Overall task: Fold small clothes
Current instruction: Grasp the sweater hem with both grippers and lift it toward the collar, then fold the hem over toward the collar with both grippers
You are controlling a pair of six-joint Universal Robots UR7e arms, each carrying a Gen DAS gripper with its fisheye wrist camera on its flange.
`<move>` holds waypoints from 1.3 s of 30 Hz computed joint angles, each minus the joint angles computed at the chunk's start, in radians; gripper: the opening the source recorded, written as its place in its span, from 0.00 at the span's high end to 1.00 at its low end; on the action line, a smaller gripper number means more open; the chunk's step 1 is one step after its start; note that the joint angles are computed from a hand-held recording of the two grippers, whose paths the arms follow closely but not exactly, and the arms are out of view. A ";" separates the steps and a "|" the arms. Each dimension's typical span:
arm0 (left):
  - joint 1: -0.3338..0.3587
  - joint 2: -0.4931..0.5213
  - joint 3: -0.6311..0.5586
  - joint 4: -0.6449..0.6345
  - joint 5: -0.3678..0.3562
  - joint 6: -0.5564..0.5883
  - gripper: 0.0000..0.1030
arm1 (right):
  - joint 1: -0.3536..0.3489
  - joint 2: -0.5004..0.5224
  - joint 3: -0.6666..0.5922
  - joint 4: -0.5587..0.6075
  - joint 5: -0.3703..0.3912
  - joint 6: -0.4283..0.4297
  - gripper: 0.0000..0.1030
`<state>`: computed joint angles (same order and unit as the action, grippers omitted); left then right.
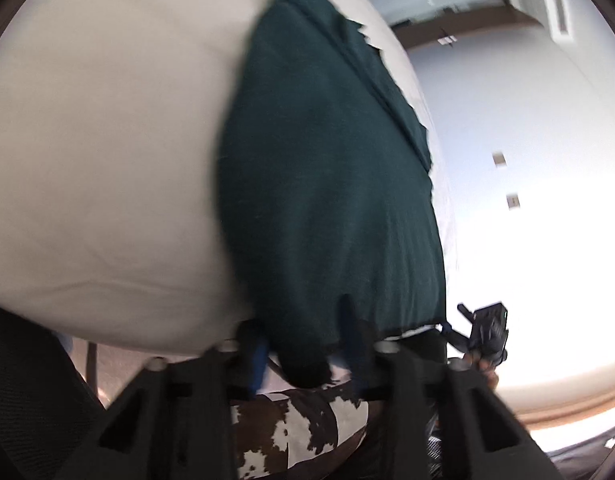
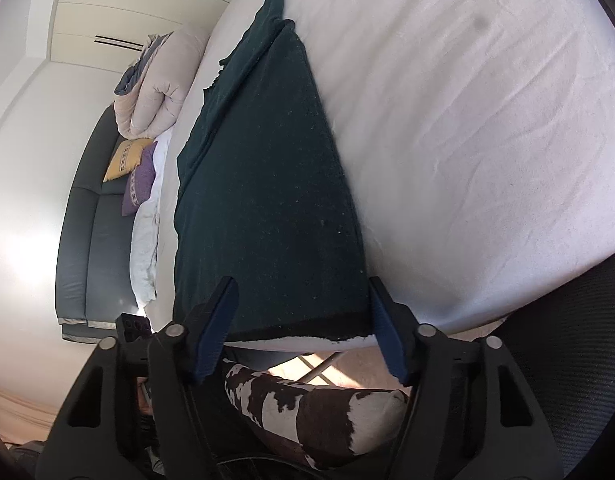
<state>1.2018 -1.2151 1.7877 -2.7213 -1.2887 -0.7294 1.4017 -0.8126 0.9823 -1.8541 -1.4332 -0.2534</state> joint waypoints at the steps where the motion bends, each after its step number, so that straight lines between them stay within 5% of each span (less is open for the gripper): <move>1: 0.008 -0.003 0.014 -0.023 -0.009 -0.023 0.87 | -0.002 0.000 0.001 -0.001 0.001 0.000 0.48; 10: 0.010 -0.032 0.088 -0.215 -0.004 -0.076 0.89 | -0.001 0.001 0.013 -0.027 -0.002 -0.009 0.81; 16: 0.009 -0.041 0.143 -0.413 -0.007 -0.098 0.90 | 0.004 -0.014 0.042 -0.092 0.017 0.003 0.89; 30: -0.025 -0.007 0.073 -0.517 0.025 -0.040 0.91 | 0.037 -0.023 0.041 -0.177 0.124 0.011 0.92; 39: -0.008 0.044 -0.090 -0.468 -0.001 0.023 0.91 | 0.087 0.127 -0.209 -0.148 0.190 0.078 0.92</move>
<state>1.1938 -1.1709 1.6973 -3.1890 -1.2897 -0.7064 1.4887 -0.6860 0.7737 -2.0023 -1.2431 -0.1751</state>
